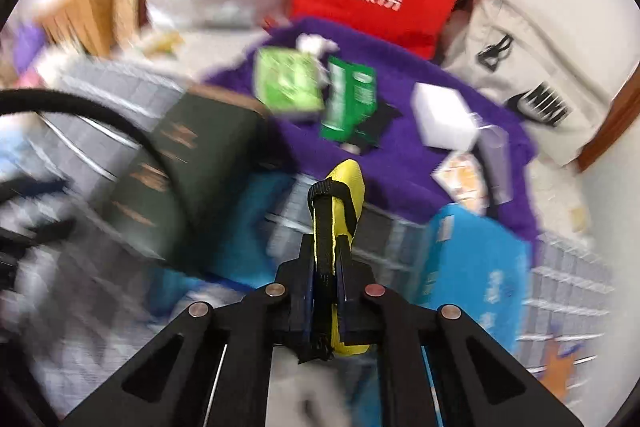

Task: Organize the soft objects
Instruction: 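Grasp the yellow Adidas pouch with the right tool, then grasp the white glove with the left tool while the right tool lifts the yellow pouch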

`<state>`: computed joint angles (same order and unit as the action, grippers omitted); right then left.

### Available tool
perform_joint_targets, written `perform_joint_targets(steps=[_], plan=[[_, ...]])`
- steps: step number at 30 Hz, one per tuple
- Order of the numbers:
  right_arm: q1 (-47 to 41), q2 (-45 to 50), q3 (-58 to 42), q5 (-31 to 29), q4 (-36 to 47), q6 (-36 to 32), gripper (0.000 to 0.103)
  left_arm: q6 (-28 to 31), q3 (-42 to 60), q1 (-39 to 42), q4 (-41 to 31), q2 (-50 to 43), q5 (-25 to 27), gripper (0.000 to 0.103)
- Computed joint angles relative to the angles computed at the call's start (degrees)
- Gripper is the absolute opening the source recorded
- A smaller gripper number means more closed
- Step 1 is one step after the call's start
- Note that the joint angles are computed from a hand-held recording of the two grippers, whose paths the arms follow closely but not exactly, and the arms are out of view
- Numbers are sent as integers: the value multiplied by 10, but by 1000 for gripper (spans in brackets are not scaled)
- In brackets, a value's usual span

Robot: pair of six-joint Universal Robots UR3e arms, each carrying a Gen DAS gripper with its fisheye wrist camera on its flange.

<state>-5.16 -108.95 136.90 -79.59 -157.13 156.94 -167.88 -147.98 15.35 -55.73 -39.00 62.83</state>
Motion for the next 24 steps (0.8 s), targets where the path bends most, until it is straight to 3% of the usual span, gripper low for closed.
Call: perform_joint_targets(steps=[2, 7, 12, 14, 17, 24], plan=[[-27, -26, 0, 40, 43, -3, 9, -10, 0, -11, 16, -13, 6, 68], [-37, 21, -12, 37, 49, -3, 11, -29, 5, -38, 42, -38, 15, 68], [3, 89, -50, -9, 36, 21, 16, -44, 13, -64, 57, -60, 27, 68], [-13, 81, -50, 16, 41, 15, 10, -42, 18, -73, 48, -60, 20, 68], [-72, 16, -36, 95, 93, -10, 9, -54, 19, -89, 45, -49, 15, 68], [-218, -158, -5, 247, 242, -81, 9, -149, -4, -155, 147, -65, 31, 68]])
